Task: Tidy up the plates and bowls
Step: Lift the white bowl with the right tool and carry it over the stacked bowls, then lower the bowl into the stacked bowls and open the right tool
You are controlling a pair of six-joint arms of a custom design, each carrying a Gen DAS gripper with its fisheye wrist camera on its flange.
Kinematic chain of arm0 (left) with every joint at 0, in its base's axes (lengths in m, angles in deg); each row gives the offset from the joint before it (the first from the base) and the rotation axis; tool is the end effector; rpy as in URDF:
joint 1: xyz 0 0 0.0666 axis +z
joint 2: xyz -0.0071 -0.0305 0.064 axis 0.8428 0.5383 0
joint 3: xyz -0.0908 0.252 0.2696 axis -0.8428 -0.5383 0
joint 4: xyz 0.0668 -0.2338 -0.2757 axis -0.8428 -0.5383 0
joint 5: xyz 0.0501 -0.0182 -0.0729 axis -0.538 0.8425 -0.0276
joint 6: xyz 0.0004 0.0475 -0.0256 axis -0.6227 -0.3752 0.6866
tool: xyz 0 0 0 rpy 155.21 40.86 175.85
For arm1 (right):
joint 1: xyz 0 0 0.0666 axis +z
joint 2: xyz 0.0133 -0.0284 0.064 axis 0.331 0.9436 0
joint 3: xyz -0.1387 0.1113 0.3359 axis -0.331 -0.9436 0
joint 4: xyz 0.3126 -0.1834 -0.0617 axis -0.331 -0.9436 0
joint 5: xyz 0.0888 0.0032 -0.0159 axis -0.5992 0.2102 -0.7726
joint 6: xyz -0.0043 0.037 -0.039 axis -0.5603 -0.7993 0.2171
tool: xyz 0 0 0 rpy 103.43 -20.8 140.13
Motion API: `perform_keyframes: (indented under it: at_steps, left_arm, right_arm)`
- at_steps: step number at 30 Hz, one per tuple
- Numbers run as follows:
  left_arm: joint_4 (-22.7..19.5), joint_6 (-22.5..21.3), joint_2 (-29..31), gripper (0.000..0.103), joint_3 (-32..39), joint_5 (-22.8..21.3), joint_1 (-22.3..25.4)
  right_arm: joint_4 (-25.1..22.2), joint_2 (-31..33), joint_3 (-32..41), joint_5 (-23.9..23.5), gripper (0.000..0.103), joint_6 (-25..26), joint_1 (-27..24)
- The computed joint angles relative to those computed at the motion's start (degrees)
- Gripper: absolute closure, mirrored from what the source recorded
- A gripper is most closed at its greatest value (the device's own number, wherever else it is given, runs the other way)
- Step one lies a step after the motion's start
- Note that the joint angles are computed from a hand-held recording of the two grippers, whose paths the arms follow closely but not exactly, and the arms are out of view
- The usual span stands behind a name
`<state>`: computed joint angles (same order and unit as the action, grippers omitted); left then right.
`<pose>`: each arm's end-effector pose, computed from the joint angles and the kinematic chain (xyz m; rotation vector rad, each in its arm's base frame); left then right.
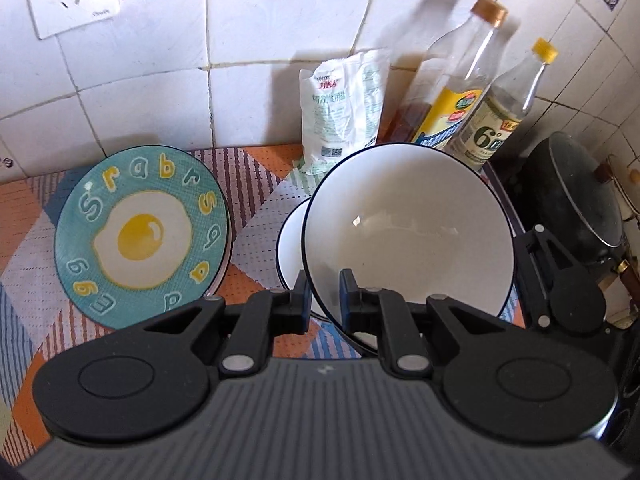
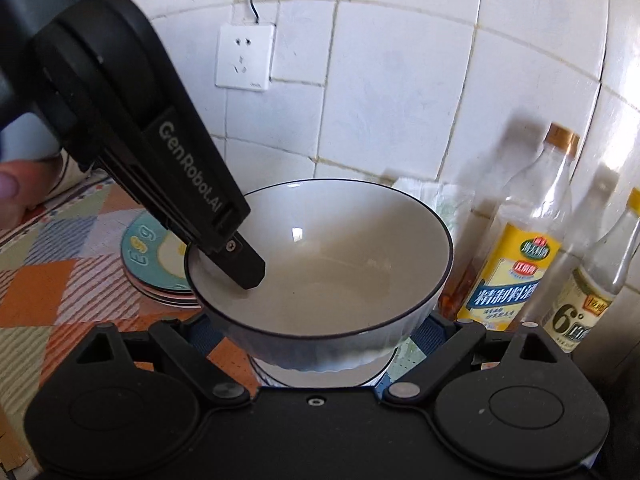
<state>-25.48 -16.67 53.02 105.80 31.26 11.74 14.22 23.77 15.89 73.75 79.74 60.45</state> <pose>0.3506 -0.3463 0.4252 -0.0809 2.5926 -0.2311 0.3328 0.2869 0.3357 -0.8299 1.9948 0.2850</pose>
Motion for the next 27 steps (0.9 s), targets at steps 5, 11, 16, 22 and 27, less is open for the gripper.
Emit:
perform_keyframes:
  at_steps: [5,11,16,22,27]
  left_arm:
    - [-0.4,-3.3,2.3,0.09,0.6,3.1,2.3]
    - [-1.1,-4.5,4.0,0.09,1.1,5.6,4.1]
    - [-0.9,-6.4,4.7,0.09,1.4,7.3,4.8]
    - [-2.9,-9.6,6.8,0.09,2.9,2.3,3.0]
    - [-5.4,-11.4,8.4,0.089,4.6,-1.1,2.2]
  right_arm:
    - [-3.1,3.6,3.0,-0.8,0.007,-1.5,-0.9]
    - [-7.3,5.1,4.9,-3.4,0.007,-2.0,-1.5]
    - [-9.7,5.4,5.6,-4.4,0.007,-1.0,-2.0]
    - [-14.0,7.9,8.8,-2.5,0.007,-2.1,-1.9]
    - [-14.7,8.3,9.2,-1.1,0.005,-2.2,-1.4]
